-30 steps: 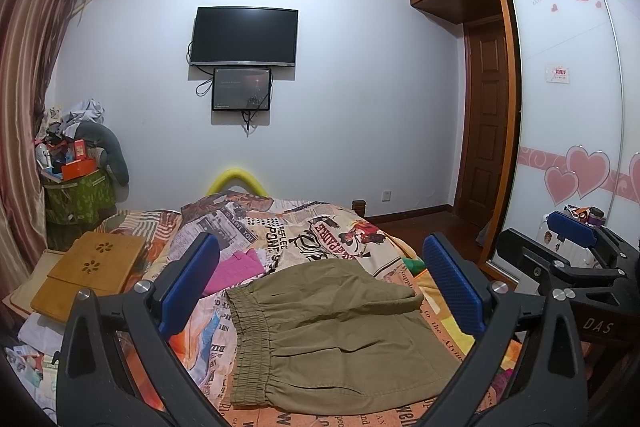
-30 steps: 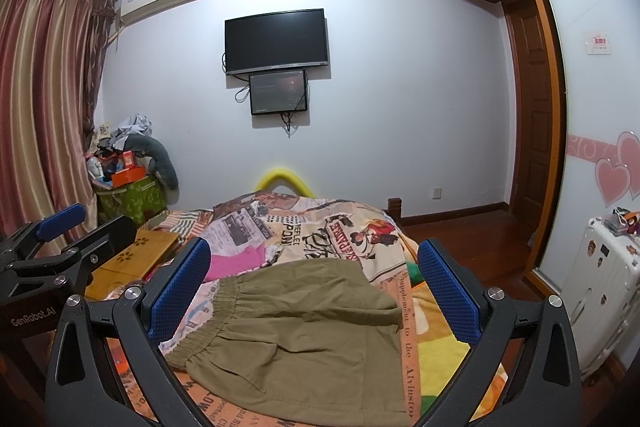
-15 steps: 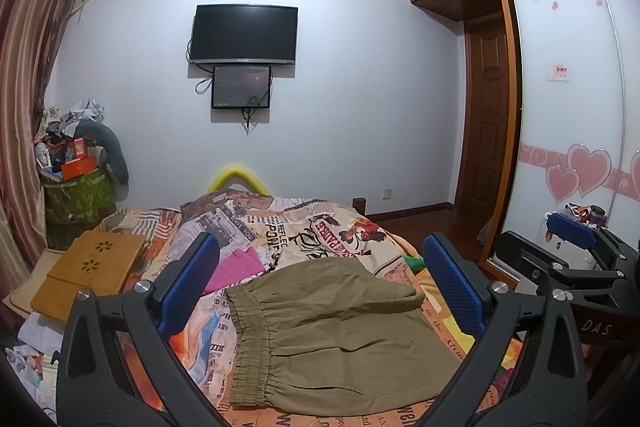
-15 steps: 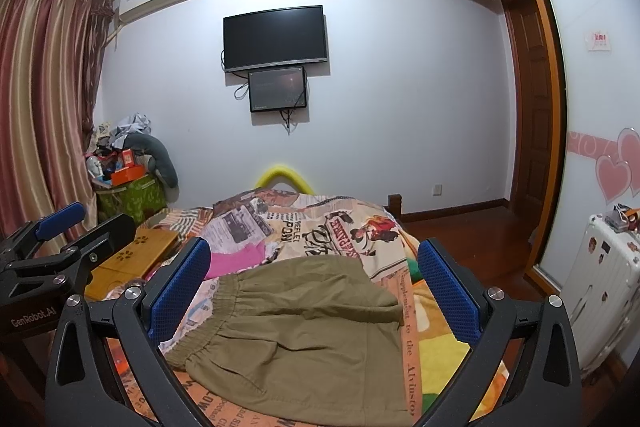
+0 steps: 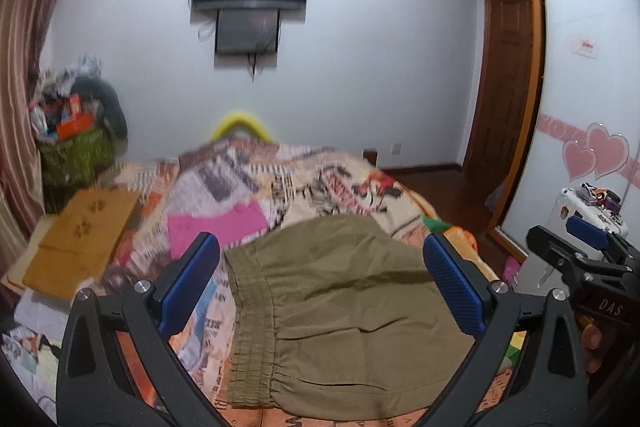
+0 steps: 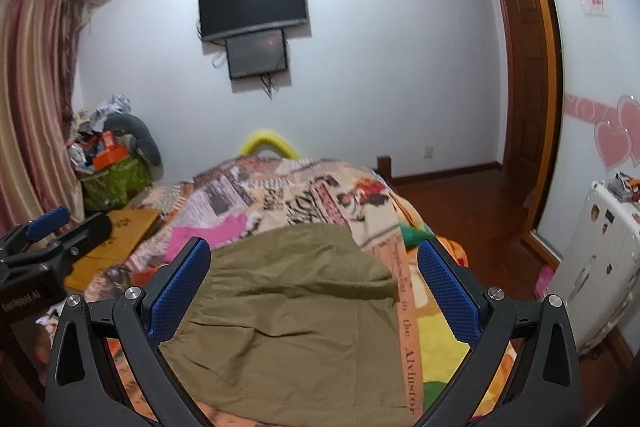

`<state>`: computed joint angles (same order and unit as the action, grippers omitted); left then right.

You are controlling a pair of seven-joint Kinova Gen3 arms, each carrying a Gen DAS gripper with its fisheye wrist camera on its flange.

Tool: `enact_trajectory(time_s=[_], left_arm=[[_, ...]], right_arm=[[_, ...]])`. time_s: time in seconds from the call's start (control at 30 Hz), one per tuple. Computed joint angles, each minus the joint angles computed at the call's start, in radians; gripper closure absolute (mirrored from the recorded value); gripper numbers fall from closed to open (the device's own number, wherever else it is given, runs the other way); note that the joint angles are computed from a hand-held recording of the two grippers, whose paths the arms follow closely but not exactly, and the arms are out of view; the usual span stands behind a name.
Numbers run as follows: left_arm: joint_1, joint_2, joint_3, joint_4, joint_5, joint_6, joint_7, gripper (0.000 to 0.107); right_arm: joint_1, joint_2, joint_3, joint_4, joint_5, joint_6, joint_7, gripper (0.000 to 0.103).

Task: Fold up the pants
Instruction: 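Lower the left tool to the elastic waistband while the right tool reaches the pants leg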

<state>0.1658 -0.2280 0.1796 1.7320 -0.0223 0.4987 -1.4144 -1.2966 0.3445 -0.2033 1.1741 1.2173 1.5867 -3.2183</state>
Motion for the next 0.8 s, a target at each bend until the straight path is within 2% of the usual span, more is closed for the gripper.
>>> enact_trajectory(time_s=[0.1, 0.27, 0.4, 0.63, 0.8], left_arm=[[-0.006, 0.073, -0.014, -0.041, 0.001, 0.043, -0.002, 0.005], [-0.019, 0.211, -0.007, -0.115, -0.138, 0.106, 0.115, 0.005], [-0.009, 0.318, -0.059, -0.187, -0.116, 0.17, 0.078, 0.005], [-0.013, 0.468, -0.108, -0.305, -0.079, 0.28, 0.0, 0.005], [-0.026, 0.536, -0.106, -0.358, -0.049, 0.333, -0.094, 0.005]], right_arm=[[0.034, -0.021, 0.024, 0.039, -0.07, -0.039, -0.017, 0.0], [0.108, -0.028, 0.037, 0.079, -0.159, -0.062, 0.024, 0.0], [0.156, -0.015, 0.045, 0.092, -0.211, -0.061, 0.104, 0.0], [0.294, -0.039, 0.042, 0.171, -0.338, -0.23, 0.233, 0.0], [0.407, -0.042, 0.051, 0.224, -0.47, -0.4, 0.304, 0.002]])
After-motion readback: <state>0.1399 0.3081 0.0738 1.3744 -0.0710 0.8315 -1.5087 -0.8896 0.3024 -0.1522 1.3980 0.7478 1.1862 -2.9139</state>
